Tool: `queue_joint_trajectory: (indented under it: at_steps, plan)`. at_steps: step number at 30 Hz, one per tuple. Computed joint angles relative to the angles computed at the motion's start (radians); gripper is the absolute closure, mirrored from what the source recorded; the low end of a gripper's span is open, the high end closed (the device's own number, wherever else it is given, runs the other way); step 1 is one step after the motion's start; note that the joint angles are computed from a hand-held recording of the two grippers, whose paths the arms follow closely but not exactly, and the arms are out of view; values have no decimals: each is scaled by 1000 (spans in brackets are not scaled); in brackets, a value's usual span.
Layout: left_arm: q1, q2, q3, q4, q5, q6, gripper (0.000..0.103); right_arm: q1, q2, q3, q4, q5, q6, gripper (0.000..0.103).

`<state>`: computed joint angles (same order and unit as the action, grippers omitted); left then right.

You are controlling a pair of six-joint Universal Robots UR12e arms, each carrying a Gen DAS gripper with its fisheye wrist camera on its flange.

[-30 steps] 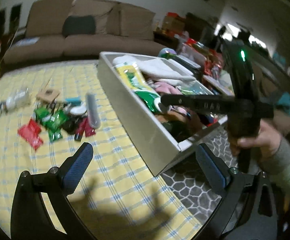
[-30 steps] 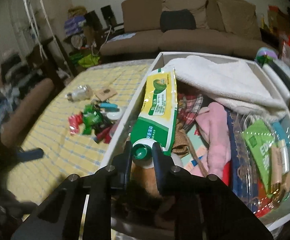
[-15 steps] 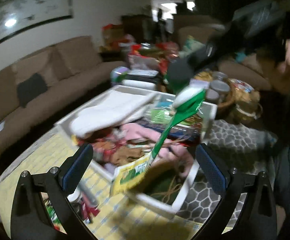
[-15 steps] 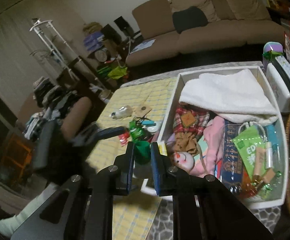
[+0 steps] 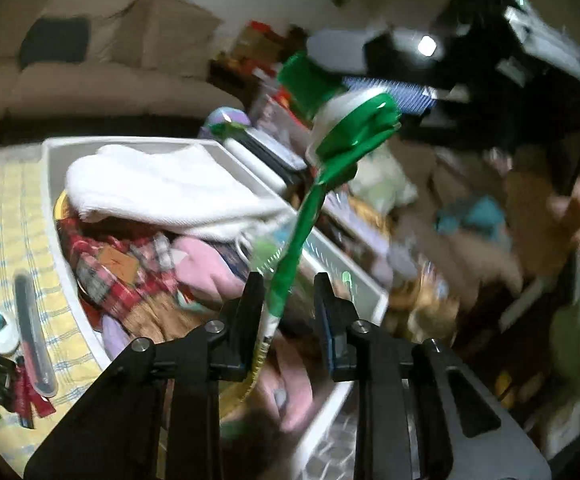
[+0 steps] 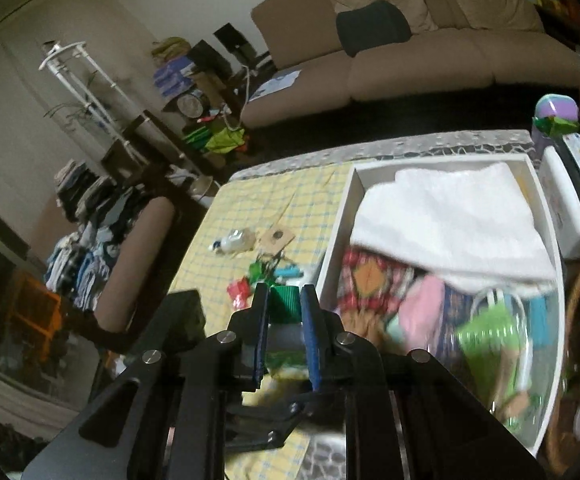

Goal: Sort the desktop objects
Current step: 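Push the toothpaste down along the bin wall beside the towel with the right gripper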

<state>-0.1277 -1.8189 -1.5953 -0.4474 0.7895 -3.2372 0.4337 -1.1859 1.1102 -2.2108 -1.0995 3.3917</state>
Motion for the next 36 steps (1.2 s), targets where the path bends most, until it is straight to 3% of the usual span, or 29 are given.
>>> queue_joint_trajectory:
  at_steps: [3,5,7,11,15,17,19,23,25,32,36]
  plan:
    - [5,-32,31,17,44,-68,79,1,87,-121,61,-7,2,89]
    - [2,-47,52,1,94,-68,69,3,159,-226,124,-16,-5,93]
    - [0,-68,72,1,127,-90,51,7,220,-318,178,-34,-17,97]
    - [2,-107,108,-25,186,-159,58,12,334,-479,270,-47,-15,97]
    - [1,-108,105,-44,242,-126,58,-2,301,-383,175,-65,38,94]
    - [-4,-98,98,-59,281,-93,58,-2,267,-328,179,-125,8,93]
    - [-11,-86,88,-65,317,-65,58,-9,213,-224,142,-148,13,75]
    - [-35,-56,65,-66,417,-27,57,-40,157,-82,141,-12,95,69]
    - [-38,-37,46,-60,445,-7,58,-36,151,-57,126,-9,100,69]
    - [-46,-16,35,-112,481,51,60,-42,163,-21,34,78,193,70]
    - [-39,-13,26,-104,469,35,57,-60,164,6,-27,149,272,63]
